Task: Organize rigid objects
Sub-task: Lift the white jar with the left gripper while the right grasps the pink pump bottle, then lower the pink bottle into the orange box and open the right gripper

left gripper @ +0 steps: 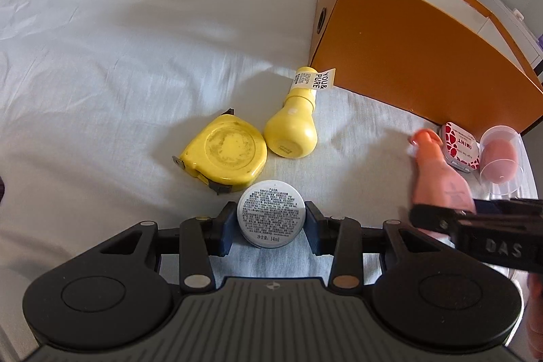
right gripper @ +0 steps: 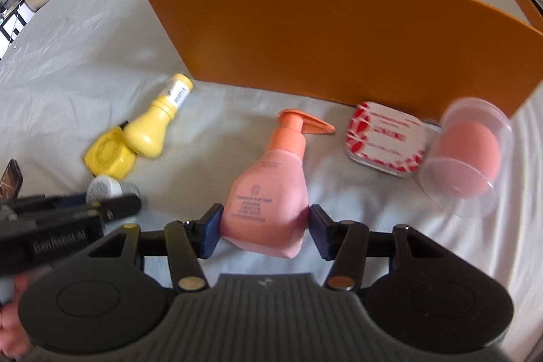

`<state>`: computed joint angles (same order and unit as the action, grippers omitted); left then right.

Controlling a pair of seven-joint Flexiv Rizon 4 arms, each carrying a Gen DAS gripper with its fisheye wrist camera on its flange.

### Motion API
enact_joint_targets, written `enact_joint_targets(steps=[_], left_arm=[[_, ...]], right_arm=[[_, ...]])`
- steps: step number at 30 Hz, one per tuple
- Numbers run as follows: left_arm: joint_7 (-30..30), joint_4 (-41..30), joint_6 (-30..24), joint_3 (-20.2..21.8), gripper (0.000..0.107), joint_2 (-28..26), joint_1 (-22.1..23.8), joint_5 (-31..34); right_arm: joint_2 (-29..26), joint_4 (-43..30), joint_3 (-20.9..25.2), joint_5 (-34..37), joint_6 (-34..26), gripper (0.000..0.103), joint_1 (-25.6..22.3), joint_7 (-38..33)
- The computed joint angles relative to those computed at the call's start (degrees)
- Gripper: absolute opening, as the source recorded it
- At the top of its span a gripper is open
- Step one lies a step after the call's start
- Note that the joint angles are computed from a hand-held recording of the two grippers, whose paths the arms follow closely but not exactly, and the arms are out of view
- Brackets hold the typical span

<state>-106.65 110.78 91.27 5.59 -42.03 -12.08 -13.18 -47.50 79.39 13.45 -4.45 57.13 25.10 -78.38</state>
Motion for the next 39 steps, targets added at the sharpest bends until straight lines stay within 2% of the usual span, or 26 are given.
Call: enact_joint_targets(steps=[8, 13, 18, 23, 32, 35, 39], left_arm=[[-2.3, -0.7, -0.8, 5.1, 0.046, 0.7, -4.7, 1.0], [-2.2, -0.3, 0.9, 3.4, 0.046, 2.4, -4.2, 1.8], [-2.2, -1.6, 1.7, 4.6, 0.046, 3.3, -6.1, 2.1], [-0.9, -3.1, 3.0, 4.0, 0.046, 4.1, -6.1, 2.2], [3.0, -9.0, 3.6, 3.2, 0.046, 2.9, -5.1, 2.1], [4.6, -11.6, 3.4, 2.5, 0.046, 1.9, -4.4, 1.9], [6.2, -15.0, 3.0, 1.9, 0.046, 0.2, -3.5, 1.4]], right_arm=[[4.2, 6.7, 1.2, 0.7, 6.7, 0.05, -3.1, -4.8], [5.9, 7.3, 2.7, 2.0, 7.5, 0.049, -5.1, -7.1], [8.1, 8.2, 3.5, 3.8, 8.6, 0.049, -6.7, -9.1], [10.4, 8.7, 4.1, 5.1, 10.9, 0.049, -7.8, -11.1], [10.5, 5.2, 4.5, 5.2, 15.1, 0.049, -8.3, -14.9], [9.0, 2.7, 2.8, 3.5, 16.7, 0.047, -6.9, -14.7], [5.5, -3.4, 1.6, 1.9, 13.7, 0.044, -6.1, -12.9]])
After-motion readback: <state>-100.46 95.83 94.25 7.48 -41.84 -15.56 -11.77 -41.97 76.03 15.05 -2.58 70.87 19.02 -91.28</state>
